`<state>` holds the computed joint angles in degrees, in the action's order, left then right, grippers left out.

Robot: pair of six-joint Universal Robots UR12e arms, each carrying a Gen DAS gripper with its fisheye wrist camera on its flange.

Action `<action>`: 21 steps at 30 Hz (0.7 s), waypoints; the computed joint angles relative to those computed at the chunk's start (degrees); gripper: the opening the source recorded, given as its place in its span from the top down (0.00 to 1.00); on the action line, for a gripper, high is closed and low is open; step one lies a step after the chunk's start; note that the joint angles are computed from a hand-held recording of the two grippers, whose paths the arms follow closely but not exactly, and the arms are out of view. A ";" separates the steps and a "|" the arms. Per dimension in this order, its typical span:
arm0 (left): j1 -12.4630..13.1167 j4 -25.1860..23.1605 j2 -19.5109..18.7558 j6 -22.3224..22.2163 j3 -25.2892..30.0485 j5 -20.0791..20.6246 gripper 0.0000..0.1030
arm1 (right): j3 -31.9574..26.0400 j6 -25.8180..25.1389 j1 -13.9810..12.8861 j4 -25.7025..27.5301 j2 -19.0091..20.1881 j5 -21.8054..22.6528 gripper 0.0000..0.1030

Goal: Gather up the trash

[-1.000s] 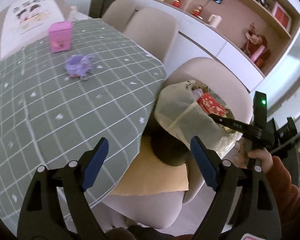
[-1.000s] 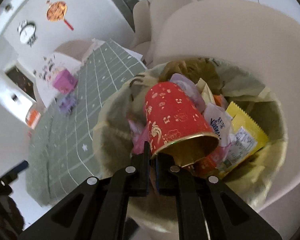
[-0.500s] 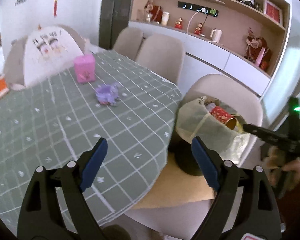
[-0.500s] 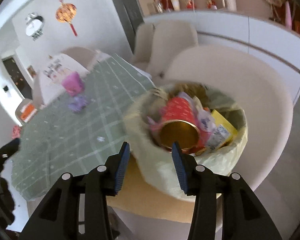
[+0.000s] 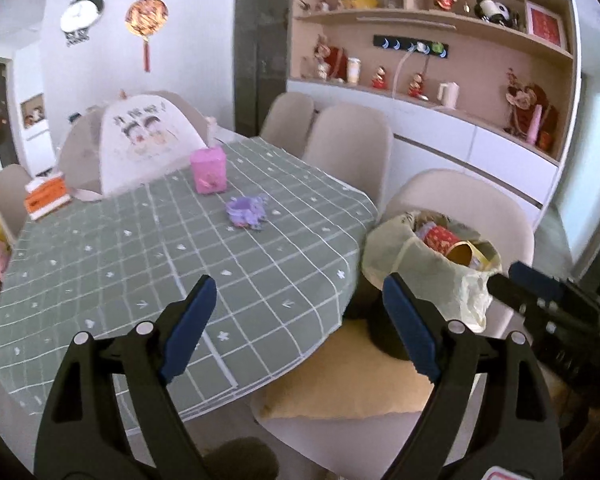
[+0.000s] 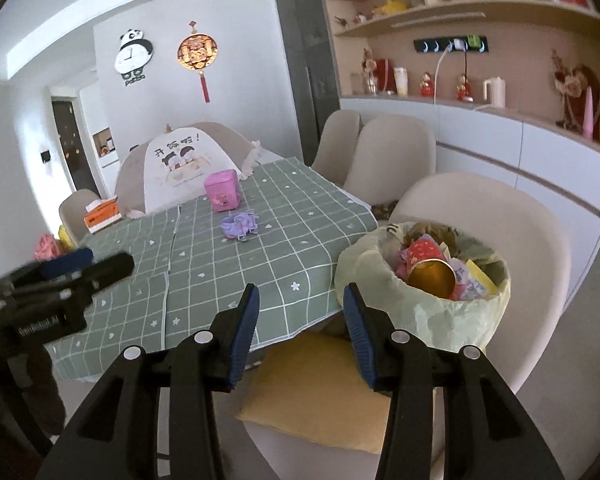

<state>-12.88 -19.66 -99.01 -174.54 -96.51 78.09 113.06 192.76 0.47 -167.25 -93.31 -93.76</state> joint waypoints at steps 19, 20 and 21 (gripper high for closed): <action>-0.79 2.11 1.06 -0.03 -1.26 3.54 0.22 | 0.34 0.44 1.72 -1.36 0.16 -4.43 0.59; -0.81 2.08 1.04 -0.10 -1.24 3.72 0.22 | 0.37 0.47 1.73 -1.46 0.17 -4.42 0.59; -0.84 2.06 1.04 -0.16 -1.22 3.94 0.22 | 0.35 0.37 1.74 -1.45 0.16 -4.51 0.59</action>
